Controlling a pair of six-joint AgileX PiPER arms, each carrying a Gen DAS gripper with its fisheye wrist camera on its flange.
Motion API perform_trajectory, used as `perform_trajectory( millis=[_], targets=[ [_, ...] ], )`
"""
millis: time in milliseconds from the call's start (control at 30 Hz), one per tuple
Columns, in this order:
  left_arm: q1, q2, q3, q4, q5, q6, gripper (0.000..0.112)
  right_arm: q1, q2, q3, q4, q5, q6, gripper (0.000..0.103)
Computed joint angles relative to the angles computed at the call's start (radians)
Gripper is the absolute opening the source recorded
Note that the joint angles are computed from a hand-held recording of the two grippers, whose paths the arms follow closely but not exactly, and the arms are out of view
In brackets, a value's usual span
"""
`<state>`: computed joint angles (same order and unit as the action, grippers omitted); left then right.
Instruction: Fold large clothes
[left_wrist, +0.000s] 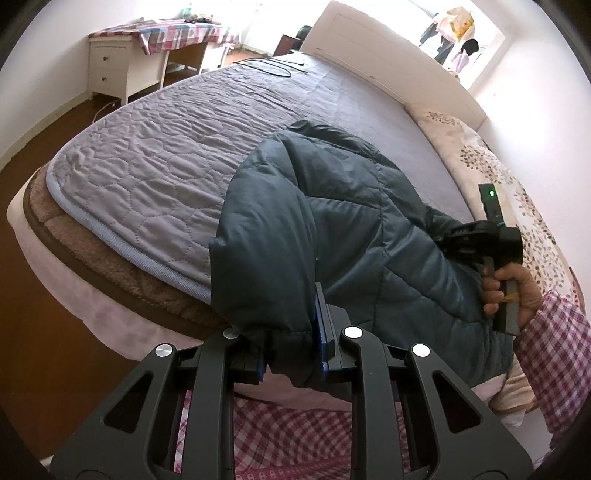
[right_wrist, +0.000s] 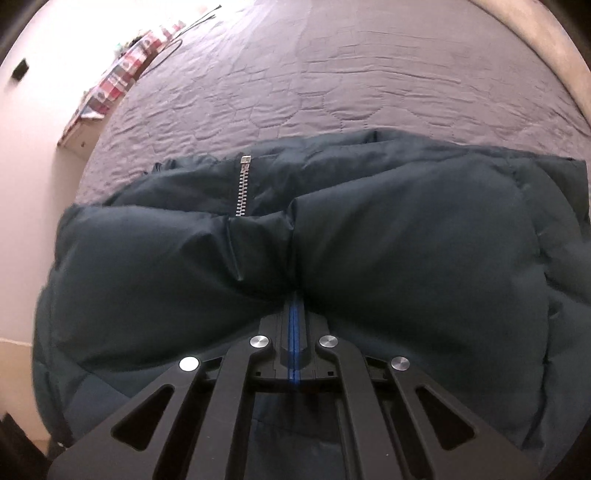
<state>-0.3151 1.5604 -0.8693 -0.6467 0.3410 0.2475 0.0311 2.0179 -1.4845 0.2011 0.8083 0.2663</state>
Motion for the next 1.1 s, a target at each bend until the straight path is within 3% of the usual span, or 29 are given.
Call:
perform_trajectory(
  millis=[400,533,767,1100],
  targets=[
    [-0.025,-0.001,-0.021,0.157,0.008,-0.179,0.020,0.064,-0.050,0.022,-0.149,0.005,0.116,0.000],
    [-0.039,-0.010,-0.025,0.223,0.007,-0.249,0.020,0.083,-0.176,0.133,-0.146,-0.037,0.101,0.000],
    [-0.053,-0.033,-0.024,0.271,0.009,-0.300,0.020,0.114,-0.399,0.374,-0.012,-0.082,0.000,0.000],
    [-0.075,-0.082,-0.023,0.243,0.011,-0.262,0.020,0.114,-0.283,0.403,0.051,-0.119,-0.084,0.000]
  ],
)
